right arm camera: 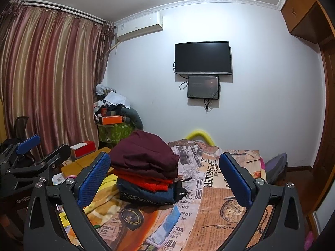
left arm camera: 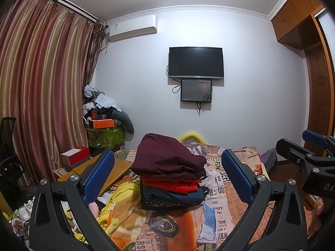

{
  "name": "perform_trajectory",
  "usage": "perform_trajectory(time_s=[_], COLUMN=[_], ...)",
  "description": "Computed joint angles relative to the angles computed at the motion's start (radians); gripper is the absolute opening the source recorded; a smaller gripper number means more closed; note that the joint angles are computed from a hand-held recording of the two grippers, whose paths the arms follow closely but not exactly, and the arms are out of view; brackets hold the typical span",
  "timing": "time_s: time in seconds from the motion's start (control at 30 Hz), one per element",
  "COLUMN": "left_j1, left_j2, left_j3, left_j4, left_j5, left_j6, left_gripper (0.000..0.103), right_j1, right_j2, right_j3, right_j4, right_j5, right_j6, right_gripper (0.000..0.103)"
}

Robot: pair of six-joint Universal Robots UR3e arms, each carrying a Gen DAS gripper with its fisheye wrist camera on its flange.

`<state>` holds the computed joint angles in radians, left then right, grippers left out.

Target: Fold large clothes

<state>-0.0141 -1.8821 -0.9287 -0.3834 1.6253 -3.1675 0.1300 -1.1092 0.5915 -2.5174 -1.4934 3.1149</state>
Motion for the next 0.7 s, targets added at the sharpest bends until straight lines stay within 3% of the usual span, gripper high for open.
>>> perform_trajectory(time_s=[0.43,0.7], left_j1=[-0.011,0.004], left_j2=[-0.010,-0.010], left_j3=[-0.006,-0.002], left_j4=[0.017,0.003], left_j5=[0.012,-0.031], left_j6=[0.011,0.004], left_gripper=[0.103,0.103], right_j1=[-0.012,-0.017], right_j2=[-0.018,-0.019], right_j3=[0.027,0.032], right_j4=[-0.007,-0.011], right_j5=[0.019,0.028], right_j6=[0.013,0.020], right_gripper=[0.103,0.103])
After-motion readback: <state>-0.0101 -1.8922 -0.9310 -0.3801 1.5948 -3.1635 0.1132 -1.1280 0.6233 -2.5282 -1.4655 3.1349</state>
